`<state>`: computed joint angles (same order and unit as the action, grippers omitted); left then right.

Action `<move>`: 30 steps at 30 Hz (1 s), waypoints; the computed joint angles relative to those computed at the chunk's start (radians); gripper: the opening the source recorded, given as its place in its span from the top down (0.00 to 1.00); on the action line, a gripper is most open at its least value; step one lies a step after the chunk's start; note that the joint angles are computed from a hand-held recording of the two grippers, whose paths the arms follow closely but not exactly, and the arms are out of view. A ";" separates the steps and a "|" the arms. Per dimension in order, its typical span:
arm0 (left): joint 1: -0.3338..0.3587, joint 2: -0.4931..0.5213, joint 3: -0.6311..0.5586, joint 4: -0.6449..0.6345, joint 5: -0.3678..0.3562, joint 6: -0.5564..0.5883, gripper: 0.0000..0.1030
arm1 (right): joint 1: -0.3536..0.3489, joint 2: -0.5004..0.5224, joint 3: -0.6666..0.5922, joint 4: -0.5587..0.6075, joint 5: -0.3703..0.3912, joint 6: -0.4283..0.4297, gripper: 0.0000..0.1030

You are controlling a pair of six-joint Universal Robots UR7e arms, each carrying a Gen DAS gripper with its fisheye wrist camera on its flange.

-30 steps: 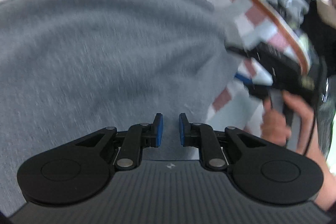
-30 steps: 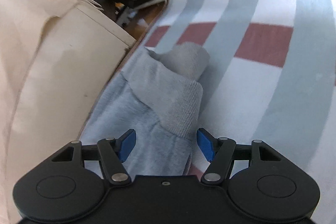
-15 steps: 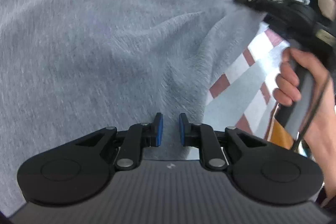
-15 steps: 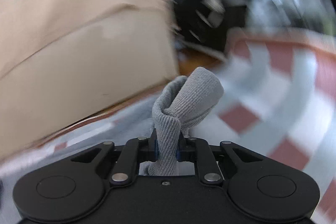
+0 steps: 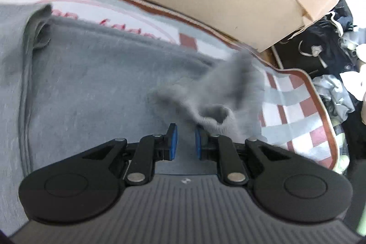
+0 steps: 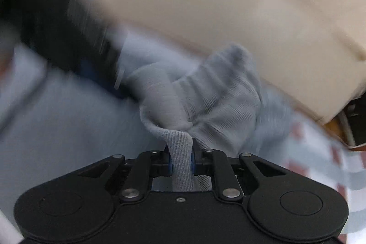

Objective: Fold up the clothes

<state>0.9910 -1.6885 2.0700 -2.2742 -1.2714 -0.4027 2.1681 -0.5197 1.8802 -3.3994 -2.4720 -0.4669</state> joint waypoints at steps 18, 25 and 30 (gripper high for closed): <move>-0.066 0.011 0.074 -0.169 -0.006 0.117 0.75 | -0.098 -0.374 0.287 -0.097 0.258 0.518 0.49; -0.069 0.062 0.066 -0.060 0.091 0.060 0.83 | -0.139 -0.373 0.257 0.221 0.197 0.718 0.50; -0.070 0.080 0.045 -0.035 0.089 0.065 0.82 | -0.145 -0.458 0.365 0.016 0.209 0.791 0.49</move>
<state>0.9215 -1.6086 2.1151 -2.3091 -1.1825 -0.3378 2.0229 -0.9773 2.2456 -3.3839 -2.2632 0.3236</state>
